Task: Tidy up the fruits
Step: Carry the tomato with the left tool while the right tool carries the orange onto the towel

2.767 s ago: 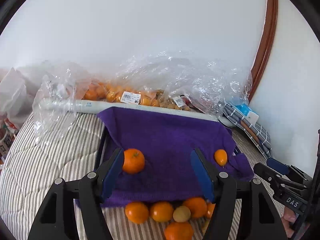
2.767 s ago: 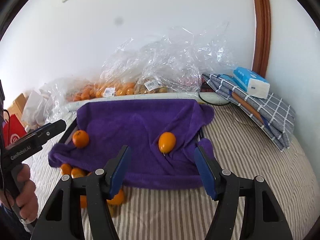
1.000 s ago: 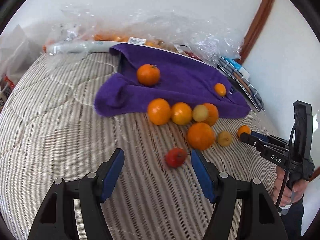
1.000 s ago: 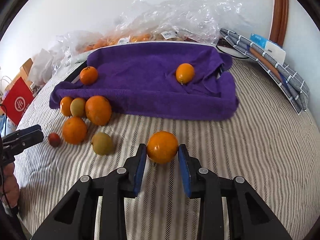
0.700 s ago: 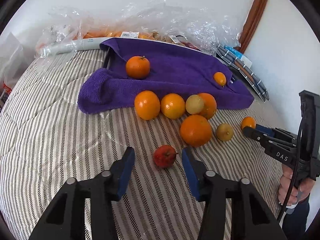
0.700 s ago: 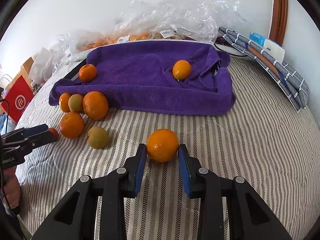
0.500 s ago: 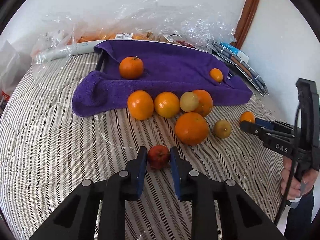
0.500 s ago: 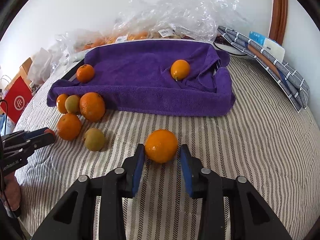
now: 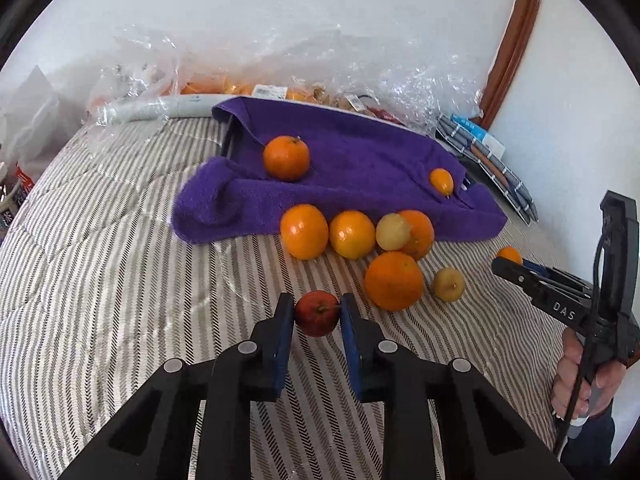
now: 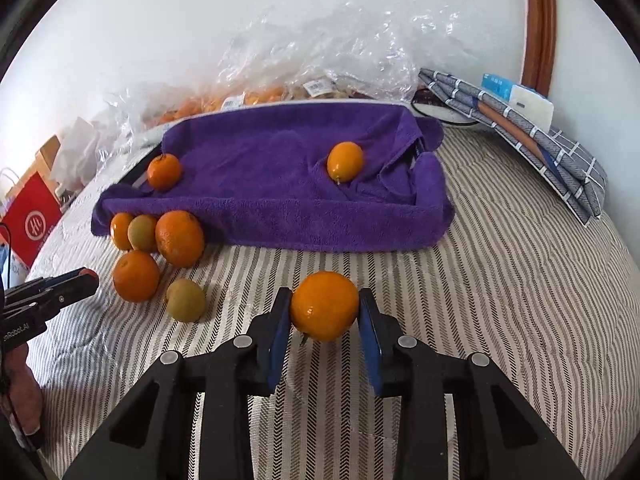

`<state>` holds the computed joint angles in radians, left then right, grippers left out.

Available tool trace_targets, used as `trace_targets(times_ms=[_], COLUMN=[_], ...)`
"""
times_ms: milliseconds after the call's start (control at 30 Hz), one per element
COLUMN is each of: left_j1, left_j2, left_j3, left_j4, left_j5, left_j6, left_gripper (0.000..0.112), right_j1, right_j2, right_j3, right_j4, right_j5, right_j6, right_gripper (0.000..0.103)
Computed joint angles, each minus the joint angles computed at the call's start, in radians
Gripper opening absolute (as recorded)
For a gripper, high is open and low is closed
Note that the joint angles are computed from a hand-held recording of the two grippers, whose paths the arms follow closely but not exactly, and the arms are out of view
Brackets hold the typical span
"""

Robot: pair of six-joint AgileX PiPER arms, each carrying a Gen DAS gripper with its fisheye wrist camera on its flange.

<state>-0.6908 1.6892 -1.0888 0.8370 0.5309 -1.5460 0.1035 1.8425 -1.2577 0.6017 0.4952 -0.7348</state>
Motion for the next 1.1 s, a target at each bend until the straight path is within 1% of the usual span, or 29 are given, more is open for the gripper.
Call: trace_targets(times_ms=[67, 133, 233, 367, 467, 600, 767, 867, 967, 1033, 1100], left_j1=[0.002, 0.004, 0.006, 0.002, -0.006, -0.025, -0.032, -0.035, -0.037, -0.03, -0.024], left_j2=[-0.004, -0.006, -0.011, -0.017, -0.021, -0.033, -0.04, -0.047, -0.067, -0.081, -0.091], left_j3=[0.005, 0.007, 0.011, 0.017, 0.022, 0.034, 0.037, 0.042, 0.049, 0.029, -0.005], left_j4=[0.016, 0.024, 0.045, 0.082, 0.123, 0.196, 0.23, 0.245, 0.274, 0.241, 0.244], left_j5=[0.008, 0.012, 0.023, 0.039, 0.058, 0.087, 0.11, 0.122, 0.13, 0.128, 0.136], left_j6=[-0.023, -0.04, -0.069, -0.115, -0.161, -0.238, -0.276, -0.293, -0.325, -0.286, -0.256], left_gripper=[0.023, 0.023, 0.023, 0.023, 0.023, 0.023, 0.023, 0.023, 0.023, 0.023, 0.023], right_j1=[-0.024, -0.039, -0.052, -0.053, -0.051, -0.069, -0.097, -0.107, -0.114, -0.116, -0.124], right_j2=[-0.002, 0.002, 0.009, 0.009, 0.003, -0.008, -0.007, 0.001, 0.014, 0.024, 0.03], right_j3=[0.003, -0.001, -0.013, -0.012, -0.003, 0.017, 0.017, 0.004, -0.023, -0.057, -0.101], right_j4=[0.072, 0.112, 0.144, 0.157, 0.165, 0.243, 0.317, 0.314, 0.277, 0.228, 0.212], right_j5=[0.013, 0.027, 0.048, 0.054, 0.04, 0.045, 0.08, 0.102, 0.125, 0.144, 0.178], right_j6=[-0.055, -0.078, -0.099, -0.115, -0.119, -0.19, -0.242, -0.228, -0.166, -0.094, -0.055], right_gripper=[0.033, 0.033, 0.033, 0.033, 0.033, 0.033, 0.033, 0.033, 0.033, 0.033, 0.033])
